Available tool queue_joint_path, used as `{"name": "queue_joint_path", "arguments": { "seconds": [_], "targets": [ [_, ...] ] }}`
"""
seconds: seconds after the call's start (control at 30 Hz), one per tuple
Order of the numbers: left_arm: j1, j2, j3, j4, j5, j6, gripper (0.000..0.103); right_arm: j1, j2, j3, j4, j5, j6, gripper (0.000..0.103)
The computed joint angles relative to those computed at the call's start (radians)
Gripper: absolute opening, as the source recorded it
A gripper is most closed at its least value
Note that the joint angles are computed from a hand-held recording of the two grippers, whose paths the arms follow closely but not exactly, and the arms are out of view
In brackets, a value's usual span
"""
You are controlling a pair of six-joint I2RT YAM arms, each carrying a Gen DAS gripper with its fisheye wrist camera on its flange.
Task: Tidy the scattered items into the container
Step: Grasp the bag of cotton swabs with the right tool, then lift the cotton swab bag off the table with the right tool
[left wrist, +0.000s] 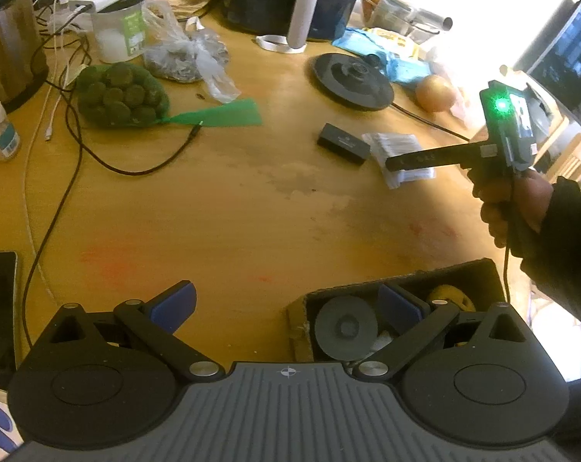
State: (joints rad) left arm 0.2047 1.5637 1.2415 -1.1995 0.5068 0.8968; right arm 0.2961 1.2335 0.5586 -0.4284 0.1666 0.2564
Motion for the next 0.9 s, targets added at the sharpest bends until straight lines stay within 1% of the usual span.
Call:
{"name": "queue_joint_path", "arguments": {
  "seconds": [0.23,0.33,0.47,0.6,0.7,0.9],
  "targets": [
    [-0.013,-0.011,-0.007,-0.010,-0.002,0.008,0.103,-0.054,-0.071,-0.042,-0.040,-0.025,-0.018,0.074],
    [-0.022,-0.017,-0.006,-0.012,-0.004,0.010,0.103,-0.076,-0.078,-0.056,-0.030,-0.048,-0.012,0.075],
    [-0.028,-0.022,-0.005,-0.021,0.001,0.016,0.103,-0.058,-0.084,-0.068,-0.017,-0.031,-0.005,0.076],
    [-0.033,-0.028,0.003,-0.028,0.012,0.017,0.103,-0.067,-0.110,-0.079,-0.018,-0.036,-0.011,0.073],
    [-0.041,-0.038,0.003,-0.025,0.017,0.011,0.103,-0.072,-0.141,-0.083,-0.040,-0.032,-0.022,0.073],
    [-0.051,-0.045,0.005,-0.024,0.014,0.006,0.103,-0.102,-0.240,-0.095,-0.099,-0.071,-0.038,0.073]
  ]
}}
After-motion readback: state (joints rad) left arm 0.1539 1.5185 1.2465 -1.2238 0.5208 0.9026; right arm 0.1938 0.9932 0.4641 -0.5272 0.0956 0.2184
